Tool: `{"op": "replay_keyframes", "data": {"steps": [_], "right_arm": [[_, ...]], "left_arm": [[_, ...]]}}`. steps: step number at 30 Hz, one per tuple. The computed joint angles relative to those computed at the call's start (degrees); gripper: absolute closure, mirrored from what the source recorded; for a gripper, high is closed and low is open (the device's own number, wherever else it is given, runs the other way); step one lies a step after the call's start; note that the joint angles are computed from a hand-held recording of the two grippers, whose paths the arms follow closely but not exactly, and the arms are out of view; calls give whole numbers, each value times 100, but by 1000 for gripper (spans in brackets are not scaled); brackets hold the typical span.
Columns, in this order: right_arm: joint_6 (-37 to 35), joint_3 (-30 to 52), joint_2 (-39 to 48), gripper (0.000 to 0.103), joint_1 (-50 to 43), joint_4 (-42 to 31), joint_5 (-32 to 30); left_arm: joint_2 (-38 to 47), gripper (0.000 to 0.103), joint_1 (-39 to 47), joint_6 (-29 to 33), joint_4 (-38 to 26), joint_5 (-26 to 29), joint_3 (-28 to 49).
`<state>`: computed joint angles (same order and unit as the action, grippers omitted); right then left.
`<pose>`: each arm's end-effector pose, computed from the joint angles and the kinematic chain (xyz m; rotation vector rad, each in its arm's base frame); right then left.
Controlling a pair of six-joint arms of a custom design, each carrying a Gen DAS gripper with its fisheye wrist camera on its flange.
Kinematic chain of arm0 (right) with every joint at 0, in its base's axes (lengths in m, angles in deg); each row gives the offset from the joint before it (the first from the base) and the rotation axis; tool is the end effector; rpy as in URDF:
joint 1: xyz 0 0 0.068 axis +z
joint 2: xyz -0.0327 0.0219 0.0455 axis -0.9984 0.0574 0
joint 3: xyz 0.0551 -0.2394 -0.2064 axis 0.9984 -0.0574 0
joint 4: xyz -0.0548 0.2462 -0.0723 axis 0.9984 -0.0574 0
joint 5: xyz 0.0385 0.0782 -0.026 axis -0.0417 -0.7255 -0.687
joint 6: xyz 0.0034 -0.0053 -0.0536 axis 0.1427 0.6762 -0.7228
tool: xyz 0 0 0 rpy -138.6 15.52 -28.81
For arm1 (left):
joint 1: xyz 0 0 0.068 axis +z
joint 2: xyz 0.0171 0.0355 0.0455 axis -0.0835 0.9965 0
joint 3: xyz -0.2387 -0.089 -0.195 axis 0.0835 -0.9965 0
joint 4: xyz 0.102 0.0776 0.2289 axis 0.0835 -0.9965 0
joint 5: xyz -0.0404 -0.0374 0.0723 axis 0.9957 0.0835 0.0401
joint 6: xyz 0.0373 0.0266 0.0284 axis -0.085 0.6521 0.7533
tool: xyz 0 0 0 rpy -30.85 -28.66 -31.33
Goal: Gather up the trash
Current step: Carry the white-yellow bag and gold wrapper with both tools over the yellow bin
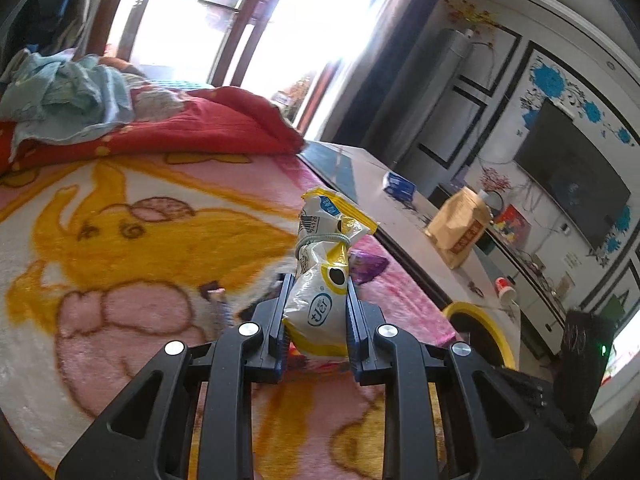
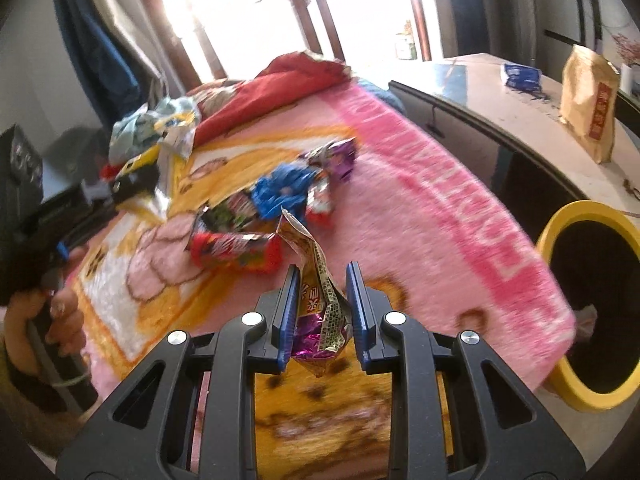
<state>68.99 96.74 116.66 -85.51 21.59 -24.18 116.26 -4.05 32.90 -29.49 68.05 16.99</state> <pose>0.2209 0.0158 0.1900 -0.0160 2.3504 0.4533 0.2473 -0.0128 0.2133 0.0505 2.1926 -0.6133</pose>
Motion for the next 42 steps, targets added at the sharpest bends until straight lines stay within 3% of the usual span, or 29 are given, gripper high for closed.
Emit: {"op": "replay_keyframes", "data": {"steps": [42], "right_arm": [[-715, 532, 171, 85, -3266, -283, -977]], "left_arm": [[573, 81, -2538, -258, 405, -844, 571]]}}
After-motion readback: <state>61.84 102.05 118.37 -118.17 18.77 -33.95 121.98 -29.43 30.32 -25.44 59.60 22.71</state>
